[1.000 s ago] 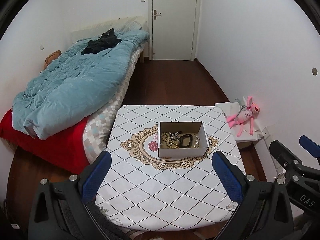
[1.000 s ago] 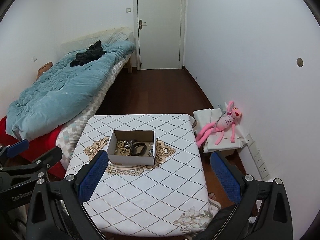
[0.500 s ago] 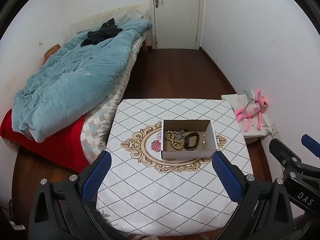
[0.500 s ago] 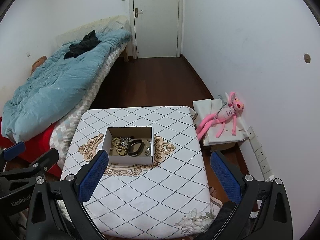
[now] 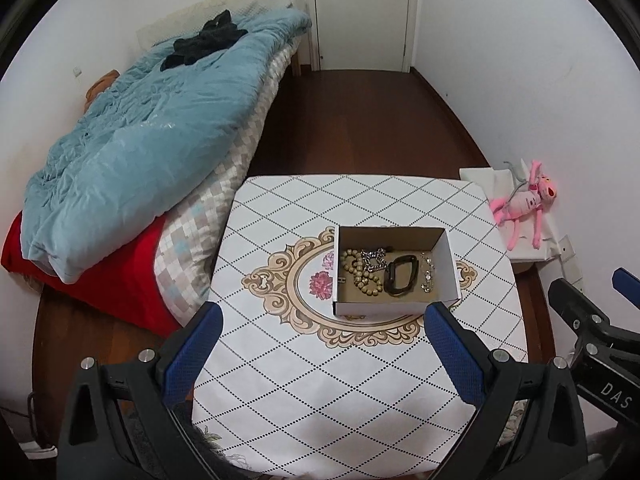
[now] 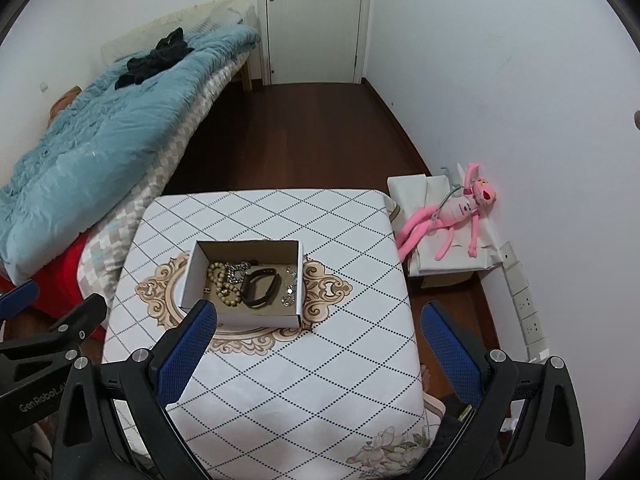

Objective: Organize jewelry

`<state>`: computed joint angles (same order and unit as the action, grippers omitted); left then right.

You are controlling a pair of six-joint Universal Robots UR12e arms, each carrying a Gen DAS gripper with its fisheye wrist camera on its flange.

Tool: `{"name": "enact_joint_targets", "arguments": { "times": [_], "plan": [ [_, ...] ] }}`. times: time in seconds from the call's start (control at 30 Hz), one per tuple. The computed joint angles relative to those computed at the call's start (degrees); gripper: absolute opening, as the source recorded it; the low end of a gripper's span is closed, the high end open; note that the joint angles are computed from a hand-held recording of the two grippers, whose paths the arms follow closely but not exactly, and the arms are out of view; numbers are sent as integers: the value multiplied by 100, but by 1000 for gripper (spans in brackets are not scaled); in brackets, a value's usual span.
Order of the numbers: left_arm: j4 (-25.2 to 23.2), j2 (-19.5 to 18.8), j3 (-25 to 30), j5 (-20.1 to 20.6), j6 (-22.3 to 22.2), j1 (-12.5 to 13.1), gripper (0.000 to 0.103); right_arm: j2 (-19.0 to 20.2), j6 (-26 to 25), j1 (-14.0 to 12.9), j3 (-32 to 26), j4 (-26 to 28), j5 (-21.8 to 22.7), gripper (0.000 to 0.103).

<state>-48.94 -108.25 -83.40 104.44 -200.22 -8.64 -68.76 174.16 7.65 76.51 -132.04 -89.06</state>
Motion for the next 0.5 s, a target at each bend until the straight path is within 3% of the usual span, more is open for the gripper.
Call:
{"name": "enact_joint_targets", "arguments": {
  "times": [0.5],
  "plan": [
    [-78, -15, 20, -124, -82, 26, 103, 46, -43, 1, -45, 144, -19, 103]
  ]
}}
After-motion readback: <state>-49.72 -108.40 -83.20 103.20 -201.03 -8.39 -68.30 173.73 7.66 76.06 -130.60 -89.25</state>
